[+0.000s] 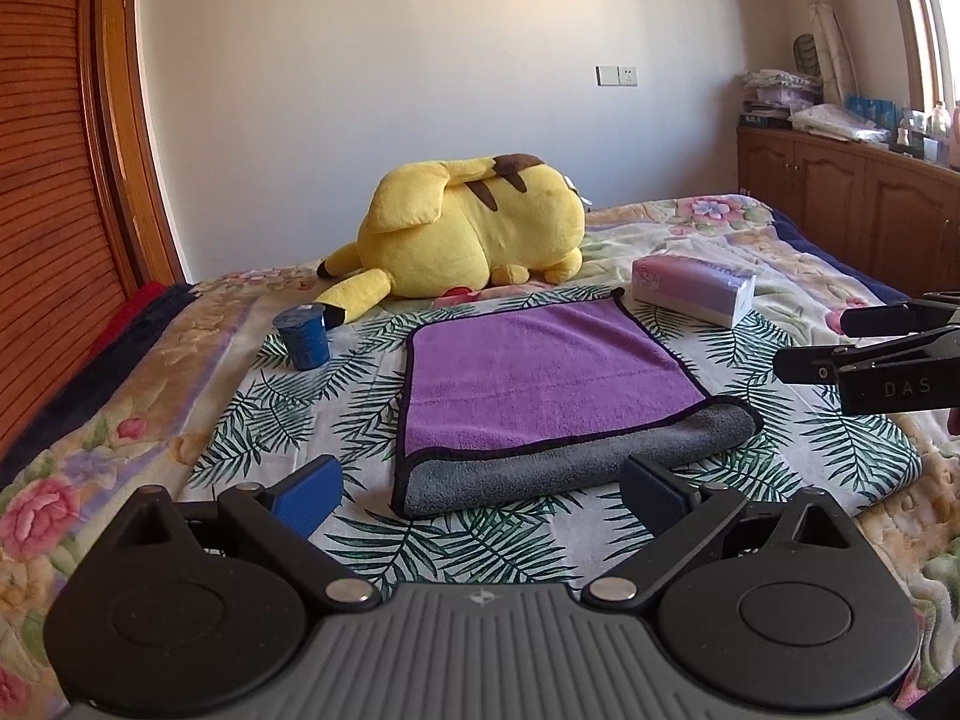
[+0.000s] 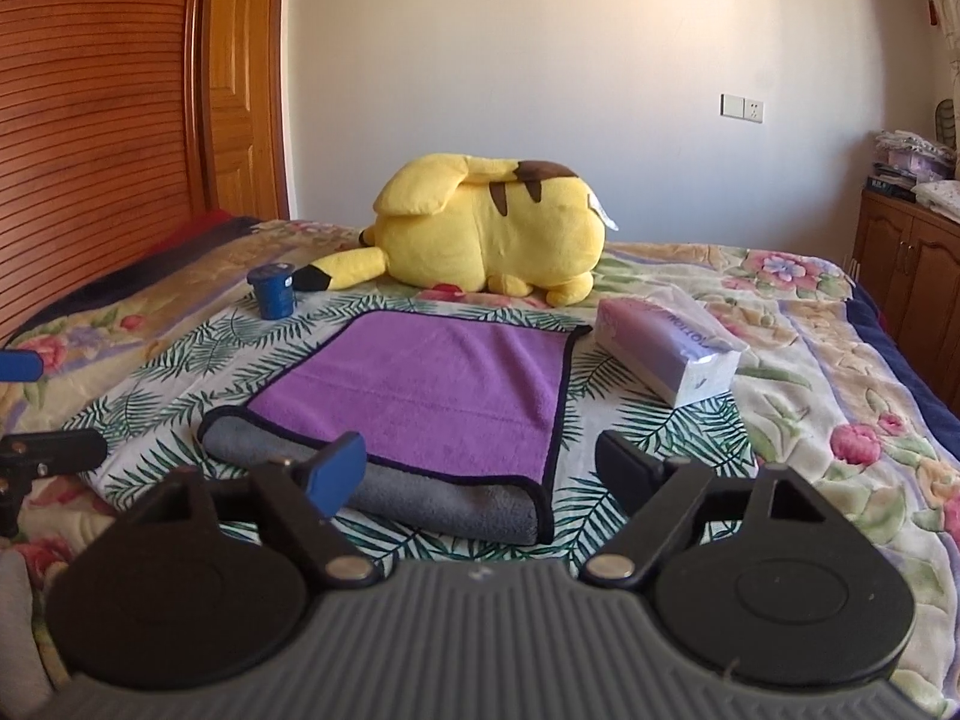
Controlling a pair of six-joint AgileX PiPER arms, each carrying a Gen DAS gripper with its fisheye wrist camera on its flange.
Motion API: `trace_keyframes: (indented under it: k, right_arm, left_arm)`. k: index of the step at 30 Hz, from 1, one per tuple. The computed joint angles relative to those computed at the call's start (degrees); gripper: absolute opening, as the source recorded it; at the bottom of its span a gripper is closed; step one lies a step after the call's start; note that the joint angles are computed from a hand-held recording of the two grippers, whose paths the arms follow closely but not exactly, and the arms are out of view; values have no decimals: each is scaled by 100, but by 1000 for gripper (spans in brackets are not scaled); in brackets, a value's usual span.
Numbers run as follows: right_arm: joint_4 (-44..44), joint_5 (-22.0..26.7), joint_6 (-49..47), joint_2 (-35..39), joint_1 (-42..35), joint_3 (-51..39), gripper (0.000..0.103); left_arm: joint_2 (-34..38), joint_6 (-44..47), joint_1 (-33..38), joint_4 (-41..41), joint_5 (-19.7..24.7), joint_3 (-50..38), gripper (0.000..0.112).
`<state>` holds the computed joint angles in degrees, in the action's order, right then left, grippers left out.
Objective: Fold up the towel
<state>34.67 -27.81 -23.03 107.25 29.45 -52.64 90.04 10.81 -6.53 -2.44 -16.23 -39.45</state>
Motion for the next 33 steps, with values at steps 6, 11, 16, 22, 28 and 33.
trace_keyframes:
  k: [6, 11, 16, 22, 28, 33]
  right_arm:
    - [-252, 279, 169, 168, -157, -245, 81]
    - [-459, 513, 315, 290, -274, -417, 80]
    - [-491, 726, 269, 449, -363, -657, 78]
    - [-304, 976, -49, 683, -402, -1009, 74]
    - [-461, 1302, 80, 895, -541, -1323, 72]
    - [-587, 1671, 267, 1042, -672, -1587, 72]
  left_arm:
    - [274, -938, 154, 1027, 237, -359, 75]
    - [523, -1532, 188, 1833, 410, -667, 69]
    - [811, -1815, 221, 2272, 539, -964, 61]
    - [1109, -2084, 298, 2596, 593, -1301, 54]
    - [1465, -2954, 431, 3495, 720, -1743, 50]
    - [1853, -4576, 572, 5176, 825, -2200, 49]
